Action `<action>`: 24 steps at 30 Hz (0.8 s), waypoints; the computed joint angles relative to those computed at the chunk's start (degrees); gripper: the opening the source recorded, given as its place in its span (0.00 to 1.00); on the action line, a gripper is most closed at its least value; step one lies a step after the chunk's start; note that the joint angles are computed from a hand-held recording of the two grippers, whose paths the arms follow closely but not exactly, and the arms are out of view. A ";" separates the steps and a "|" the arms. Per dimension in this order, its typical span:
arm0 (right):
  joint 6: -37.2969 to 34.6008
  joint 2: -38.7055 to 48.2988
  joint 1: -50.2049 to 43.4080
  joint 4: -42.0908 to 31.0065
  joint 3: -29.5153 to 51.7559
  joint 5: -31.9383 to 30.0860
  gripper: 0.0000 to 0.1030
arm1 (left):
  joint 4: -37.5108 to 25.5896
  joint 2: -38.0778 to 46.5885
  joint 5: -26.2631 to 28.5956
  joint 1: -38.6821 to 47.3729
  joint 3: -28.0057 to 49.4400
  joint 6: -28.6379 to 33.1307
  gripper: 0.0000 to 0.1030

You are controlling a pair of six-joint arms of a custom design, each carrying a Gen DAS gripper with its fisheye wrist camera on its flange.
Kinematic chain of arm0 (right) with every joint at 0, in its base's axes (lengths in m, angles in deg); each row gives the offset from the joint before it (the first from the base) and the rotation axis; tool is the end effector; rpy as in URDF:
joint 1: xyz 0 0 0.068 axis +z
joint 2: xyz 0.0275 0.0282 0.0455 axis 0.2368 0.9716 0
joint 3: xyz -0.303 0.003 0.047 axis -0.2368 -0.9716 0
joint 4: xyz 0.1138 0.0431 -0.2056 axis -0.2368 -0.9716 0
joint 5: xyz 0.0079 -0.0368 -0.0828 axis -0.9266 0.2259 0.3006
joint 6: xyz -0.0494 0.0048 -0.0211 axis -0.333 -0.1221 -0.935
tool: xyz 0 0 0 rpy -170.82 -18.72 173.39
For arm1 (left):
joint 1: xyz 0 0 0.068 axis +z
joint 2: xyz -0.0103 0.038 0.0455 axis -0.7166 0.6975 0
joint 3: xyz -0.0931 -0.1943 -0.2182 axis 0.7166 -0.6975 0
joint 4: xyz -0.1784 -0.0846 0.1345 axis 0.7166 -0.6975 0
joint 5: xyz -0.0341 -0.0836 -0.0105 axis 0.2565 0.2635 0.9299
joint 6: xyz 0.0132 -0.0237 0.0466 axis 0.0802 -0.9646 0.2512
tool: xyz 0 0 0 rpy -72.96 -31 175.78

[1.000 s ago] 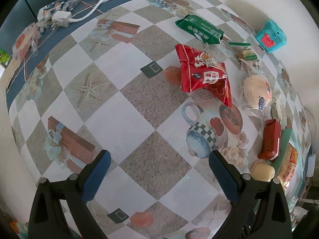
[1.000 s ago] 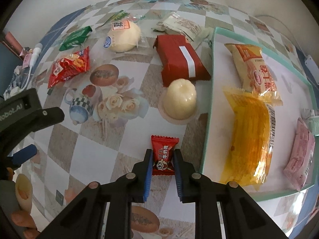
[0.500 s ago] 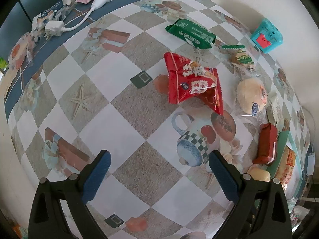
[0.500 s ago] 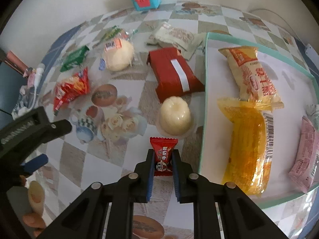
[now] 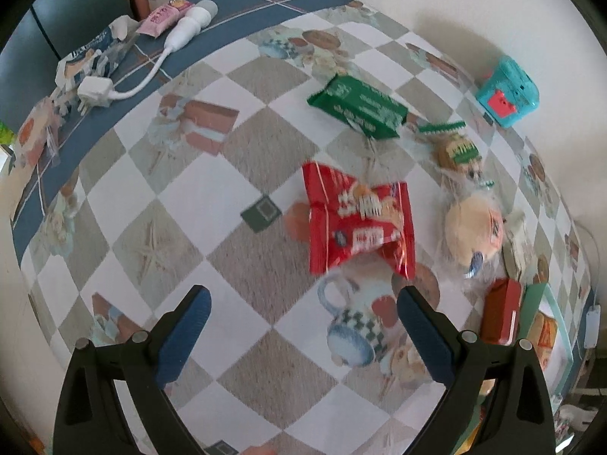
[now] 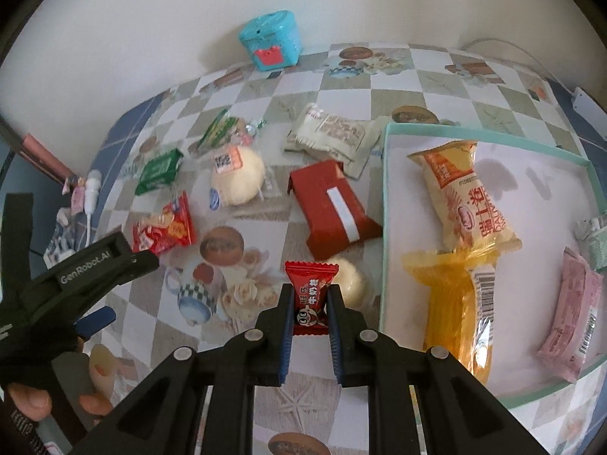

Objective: Organize snacks
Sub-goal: 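Grasp the small red candy with the right tool while the left tool grasps the red snack bag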

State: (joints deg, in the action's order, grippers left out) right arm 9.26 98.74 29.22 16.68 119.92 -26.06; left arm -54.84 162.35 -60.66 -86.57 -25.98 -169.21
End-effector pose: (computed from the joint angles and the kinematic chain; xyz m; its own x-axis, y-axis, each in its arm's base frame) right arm 0.3030 0.0935 0.1409 -0.9170 -0.2124 -0.3377 -0.3055 0.9183 0.2520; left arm 0.2494 -0.2040 0.1153 -0.5466 -0.8060 -0.2273 -0.8073 0.5793 -0.1128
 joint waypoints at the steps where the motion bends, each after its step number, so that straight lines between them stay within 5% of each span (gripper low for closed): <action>1: 0.14 0.37 -0.06 0.44 0.05 0.13 0.17 | 0.86 0.30 -0.04 0.19 -0.44 0.19 0.96; 24: 1.27 5.09 -4.10 -1.33 5.92 -1.44 0.17 | 9.63 2.09 -1.31 7.31 -1.46 12.59 0.95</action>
